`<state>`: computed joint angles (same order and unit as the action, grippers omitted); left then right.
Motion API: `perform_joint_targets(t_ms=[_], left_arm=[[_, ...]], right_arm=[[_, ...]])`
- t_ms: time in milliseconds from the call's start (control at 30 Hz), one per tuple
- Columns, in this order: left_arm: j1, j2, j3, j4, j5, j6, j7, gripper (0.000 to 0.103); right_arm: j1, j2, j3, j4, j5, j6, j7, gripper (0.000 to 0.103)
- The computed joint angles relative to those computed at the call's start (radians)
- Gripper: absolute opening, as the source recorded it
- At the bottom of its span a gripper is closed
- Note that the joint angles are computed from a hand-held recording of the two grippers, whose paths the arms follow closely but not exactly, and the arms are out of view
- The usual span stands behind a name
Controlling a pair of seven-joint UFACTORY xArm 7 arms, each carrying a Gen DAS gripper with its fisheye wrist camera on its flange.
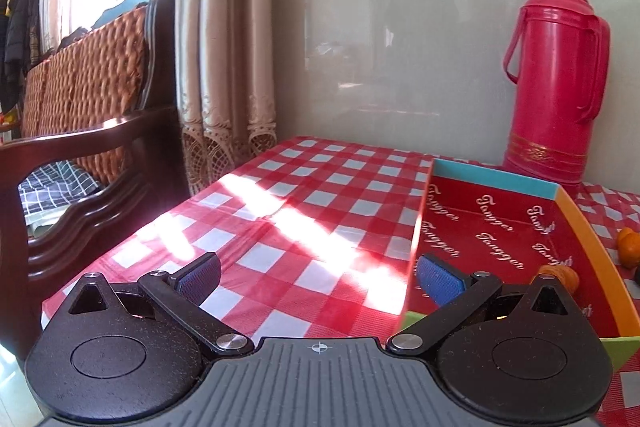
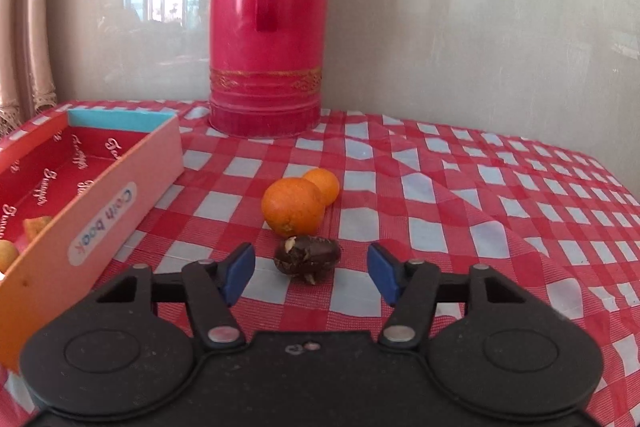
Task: Organize fruits
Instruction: 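Grasp the dark plum with the right gripper and drop it in the box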
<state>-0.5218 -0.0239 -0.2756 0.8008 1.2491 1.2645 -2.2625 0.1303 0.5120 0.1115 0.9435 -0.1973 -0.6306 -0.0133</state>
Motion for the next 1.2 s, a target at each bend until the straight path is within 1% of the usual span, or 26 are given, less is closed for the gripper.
perform_joint_targets(t_ms=[67, 133, 200, 233, 267, 367, 500, 633, 867, 1200], left_arm=[[0.005, -0.02, 0.004, -0.023, 0.012, -0.03, -0.018, 0.103], [0.007, -0.017, 0.0, -0.022, 0.017, -0.026, -0.012, 0.103], [0.007, -0.018, -0.003, -0.022, 0.019, -0.021, -0.016, 0.103], [0.007, -0.021, -0.004, -0.025, 0.018, -0.015, -0.023, 0.103], [0.007, -0.024, -0.005, -0.026, 0.018, -0.012, -0.03, 0.103], [0.005, -0.032, -0.012, -0.033, 0.02, 0.003, -0.049, 0.103], [0.004, -0.042, -0.017, -0.043, 0.014, 0.013, -0.039, 0.103], [0.003, -0.073, -0.025, -0.073, -0.018, 0.028, -0.042, 0.103], [0.016, -0.125, -0.041, -0.128, -0.075, 0.034, -0.033, 0.103], [0.034, -0.166, -0.061, -0.171, -0.113, 0.032, -0.016, 0.103]], right_arm=[[0.005, 0.009, -0.001, 0.017, 0.007, 0.021, 0.0, 0.051], [0.007, 0.013, -0.001, 0.029, 0.01, 0.041, -0.002, 0.047], [0.009, 0.015, 0.0, 0.042, 0.013, 0.068, -0.002, 0.033], [-0.004, 0.015, 0.011, 0.044, -0.004, 0.076, 0.006, 0.032], [0.002, 0.015, 0.009, 0.044, 0.006, 0.074, 0.005, 0.032], [-0.007, 0.013, 0.019, 0.035, -0.01, 0.063, 0.015, 0.032], [-0.015, 0.004, 0.026, 0.012, -0.03, 0.015, 0.029, 0.032], [-0.02, -0.009, 0.038, -0.009, -0.064, -0.026, 0.057, 0.032], [0.007, -0.035, 0.047, -0.058, -0.116, -0.135, 0.084, 0.032], [0.063, -0.085, 0.061, -0.122, -0.216, -0.219, 0.085, 0.032]])
